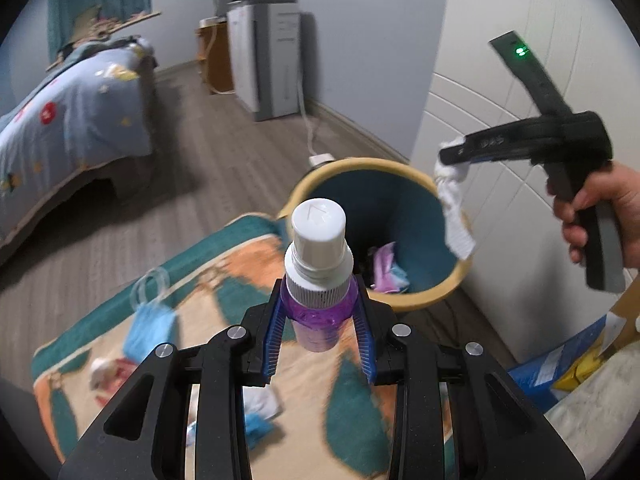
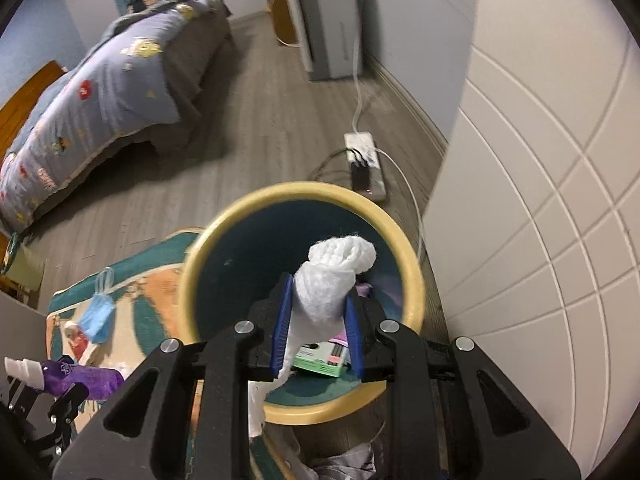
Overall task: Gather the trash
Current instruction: 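Open both tools to drop the bag and bottle into the bin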
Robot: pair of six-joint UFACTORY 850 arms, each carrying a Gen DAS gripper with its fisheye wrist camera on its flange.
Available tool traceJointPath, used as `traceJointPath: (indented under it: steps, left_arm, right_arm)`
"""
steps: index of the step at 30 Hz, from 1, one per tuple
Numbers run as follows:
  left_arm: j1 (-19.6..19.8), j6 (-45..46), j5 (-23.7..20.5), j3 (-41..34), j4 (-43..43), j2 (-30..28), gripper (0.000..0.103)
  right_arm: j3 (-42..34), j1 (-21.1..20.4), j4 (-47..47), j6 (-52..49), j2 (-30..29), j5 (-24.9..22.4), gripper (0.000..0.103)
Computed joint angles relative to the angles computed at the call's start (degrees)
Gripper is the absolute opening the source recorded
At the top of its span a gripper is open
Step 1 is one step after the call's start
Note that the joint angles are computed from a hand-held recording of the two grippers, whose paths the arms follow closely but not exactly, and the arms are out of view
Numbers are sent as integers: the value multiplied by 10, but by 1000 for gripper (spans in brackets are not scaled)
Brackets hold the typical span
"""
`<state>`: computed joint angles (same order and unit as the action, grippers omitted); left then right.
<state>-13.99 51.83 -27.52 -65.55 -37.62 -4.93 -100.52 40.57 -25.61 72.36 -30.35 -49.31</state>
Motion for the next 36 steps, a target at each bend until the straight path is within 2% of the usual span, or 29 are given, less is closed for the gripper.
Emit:
traceJointPath:
  steps: [9, 16, 21, 24, 26, 30, 32, 34, 36]
  left_arm:
    - [-46, -4, -9, -60, 5, -65, 34]
    - [-76, -49, 20, -92, 47, -111, 34]
    - [-83, -103, 32, -110, 90, -133, 34]
    - [-82, -96, 41, -109, 81, -133, 37]
    - [-82, -97, 48, -110, 84, -136, 46]
    - [-79, -109, 54, -105, 94, -132, 50]
    - [-76, -111, 53, -103, 93, -130, 55]
    - [-72, -106, 55, -98, 85, -127, 57]
    - [-68, -96, 56, -92, 71, -123, 64]
  right_arm:
    - [12, -10, 23, -20, -10, -10, 24]
    - [16, -15, 38, -19, -13, 5, 24]
    - [17, -17, 41, -19, -15, 5, 24]
    - [15, -17, 37, -20, -17, 5, 24]
    - [14, -17, 34, -19, -18, 7, 25]
    - [17, -15, 28, -11, -16, 17, 26]
    - [15, -13, 18, -7, -16, 19, 29]
    - [15, -10, -1, 6, -14, 20, 41]
    - [18, -7, -21, 25, -10, 22, 52]
